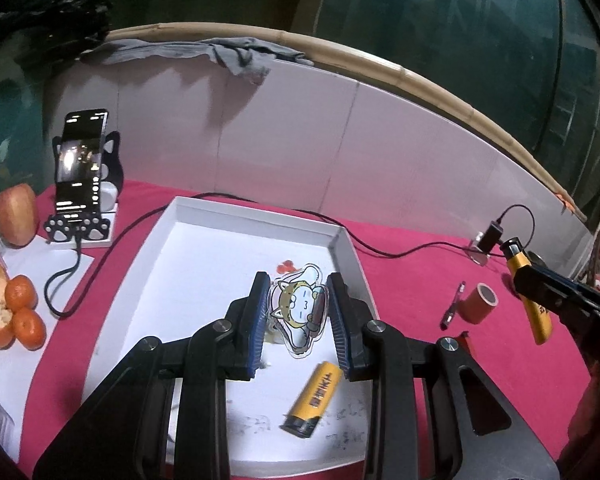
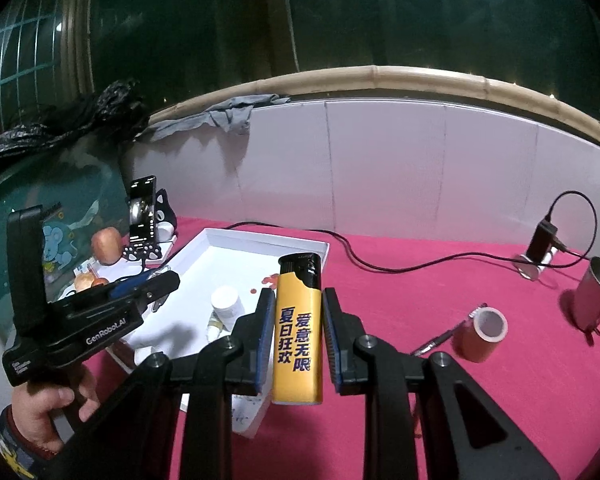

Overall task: Organize rigid objects
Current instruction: 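Carry the cartoon keychain and yellow lighter over the white tray with both grippers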

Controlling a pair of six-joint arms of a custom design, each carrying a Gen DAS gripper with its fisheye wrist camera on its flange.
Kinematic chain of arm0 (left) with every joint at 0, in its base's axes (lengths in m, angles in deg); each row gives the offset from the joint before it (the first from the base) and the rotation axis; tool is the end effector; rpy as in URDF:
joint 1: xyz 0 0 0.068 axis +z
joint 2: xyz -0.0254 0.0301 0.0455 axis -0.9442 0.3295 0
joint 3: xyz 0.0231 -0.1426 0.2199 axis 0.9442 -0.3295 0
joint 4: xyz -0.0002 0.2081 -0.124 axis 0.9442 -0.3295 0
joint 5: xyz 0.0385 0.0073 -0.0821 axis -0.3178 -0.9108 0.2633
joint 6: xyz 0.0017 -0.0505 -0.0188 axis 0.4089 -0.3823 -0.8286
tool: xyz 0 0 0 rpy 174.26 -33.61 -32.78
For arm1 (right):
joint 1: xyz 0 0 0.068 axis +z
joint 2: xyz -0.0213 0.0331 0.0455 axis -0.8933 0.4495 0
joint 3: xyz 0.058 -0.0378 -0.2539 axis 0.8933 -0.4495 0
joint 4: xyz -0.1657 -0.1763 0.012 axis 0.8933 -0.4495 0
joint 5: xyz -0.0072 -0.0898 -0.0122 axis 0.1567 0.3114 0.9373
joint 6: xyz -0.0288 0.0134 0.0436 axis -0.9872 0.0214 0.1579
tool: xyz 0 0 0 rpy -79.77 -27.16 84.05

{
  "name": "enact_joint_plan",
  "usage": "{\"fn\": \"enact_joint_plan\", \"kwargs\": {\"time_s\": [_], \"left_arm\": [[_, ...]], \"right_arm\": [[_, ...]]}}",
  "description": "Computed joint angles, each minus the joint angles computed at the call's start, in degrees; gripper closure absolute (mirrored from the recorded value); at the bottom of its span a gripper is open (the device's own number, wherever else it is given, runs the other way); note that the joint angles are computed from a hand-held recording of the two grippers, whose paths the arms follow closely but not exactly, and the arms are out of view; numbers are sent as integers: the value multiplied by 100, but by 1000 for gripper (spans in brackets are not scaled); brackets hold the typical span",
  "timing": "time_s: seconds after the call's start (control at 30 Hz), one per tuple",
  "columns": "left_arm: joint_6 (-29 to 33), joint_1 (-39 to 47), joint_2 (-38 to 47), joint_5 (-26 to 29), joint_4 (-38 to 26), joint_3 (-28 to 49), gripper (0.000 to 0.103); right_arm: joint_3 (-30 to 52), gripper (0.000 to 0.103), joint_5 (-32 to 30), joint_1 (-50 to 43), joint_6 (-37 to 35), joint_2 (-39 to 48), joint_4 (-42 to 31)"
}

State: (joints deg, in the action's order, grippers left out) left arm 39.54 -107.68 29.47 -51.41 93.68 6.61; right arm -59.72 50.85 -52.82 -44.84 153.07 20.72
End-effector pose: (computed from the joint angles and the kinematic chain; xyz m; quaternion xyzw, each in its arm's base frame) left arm 0.1985 -0.1336 0.1161 -0.0380 0.8737 -0.1247 0.4687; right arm 0.1876 0.0423 0.1493 -0.1359 0.8625 0.1335 0.4688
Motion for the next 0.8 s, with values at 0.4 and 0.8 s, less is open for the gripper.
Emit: {"fn": "enact_joint_plan", "kwargs": {"time_s": [0.4, 0.8], "left_arm": [[257, 766, 7, 278, 220, -194, 75], [631, 1687, 913, 893, -35, 584, 75]], "right_arm": [[564, 81, 498, 848, 181, 884, 237], [1556, 80, 786, 1407, 342, 2284, 323]]}}
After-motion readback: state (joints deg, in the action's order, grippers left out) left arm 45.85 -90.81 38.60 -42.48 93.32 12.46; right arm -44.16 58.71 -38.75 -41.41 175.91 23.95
